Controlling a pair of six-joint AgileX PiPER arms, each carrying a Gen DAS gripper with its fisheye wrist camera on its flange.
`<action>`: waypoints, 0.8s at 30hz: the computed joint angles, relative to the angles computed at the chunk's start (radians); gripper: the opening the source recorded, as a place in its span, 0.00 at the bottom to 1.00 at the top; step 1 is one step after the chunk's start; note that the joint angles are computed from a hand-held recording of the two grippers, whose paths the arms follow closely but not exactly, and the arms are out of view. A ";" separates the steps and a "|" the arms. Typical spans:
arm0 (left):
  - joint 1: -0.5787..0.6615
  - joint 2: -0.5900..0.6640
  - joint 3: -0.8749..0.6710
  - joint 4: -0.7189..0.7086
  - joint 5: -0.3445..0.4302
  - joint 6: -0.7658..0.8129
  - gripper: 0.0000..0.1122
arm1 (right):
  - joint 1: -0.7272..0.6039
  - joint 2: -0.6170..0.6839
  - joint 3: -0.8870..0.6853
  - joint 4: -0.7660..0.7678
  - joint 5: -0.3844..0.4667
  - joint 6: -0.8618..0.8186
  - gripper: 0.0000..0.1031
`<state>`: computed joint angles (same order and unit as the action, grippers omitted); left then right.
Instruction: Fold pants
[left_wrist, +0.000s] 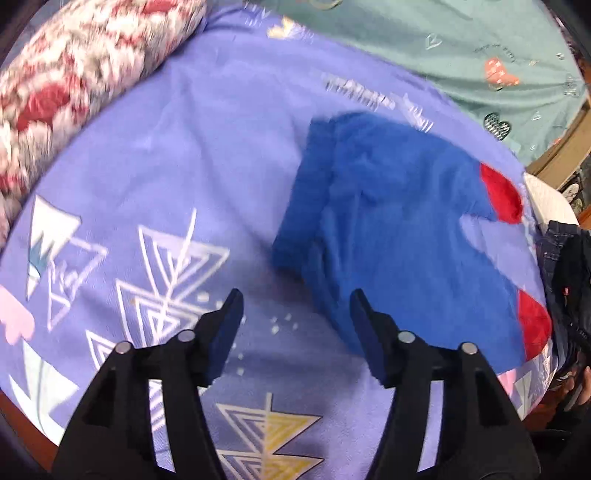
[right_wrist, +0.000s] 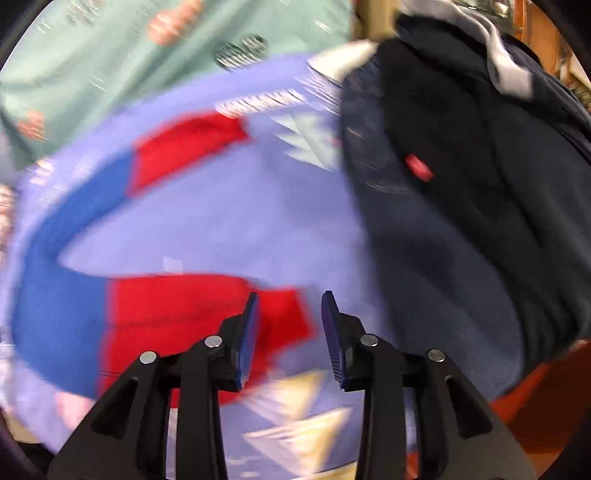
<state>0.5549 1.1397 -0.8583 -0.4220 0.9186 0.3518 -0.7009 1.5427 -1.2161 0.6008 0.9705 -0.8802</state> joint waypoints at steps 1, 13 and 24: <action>-0.022 -0.011 -0.015 -0.014 0.004 0.008 0.61 | -0.006 -0.001 -0.013 0.051 0.074 -0.043 0.38; -0.297 0.156 0.045 0.090 -0.139 -0.063 0.65 | 0.213 0.094 0.057 -0.098 0.091 0.048 0.45; -0.155 0.378 -0.377 0.018 -0.096 0.074 0.77 | 0.303 0.106 -0.041 0.039 0.095 -0.004 0.53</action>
<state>0.4004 1.5178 -1.2349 -0.4043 0.8230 0.4255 -0.3974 1.6483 -1.2571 0.6397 1.0651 -0.8841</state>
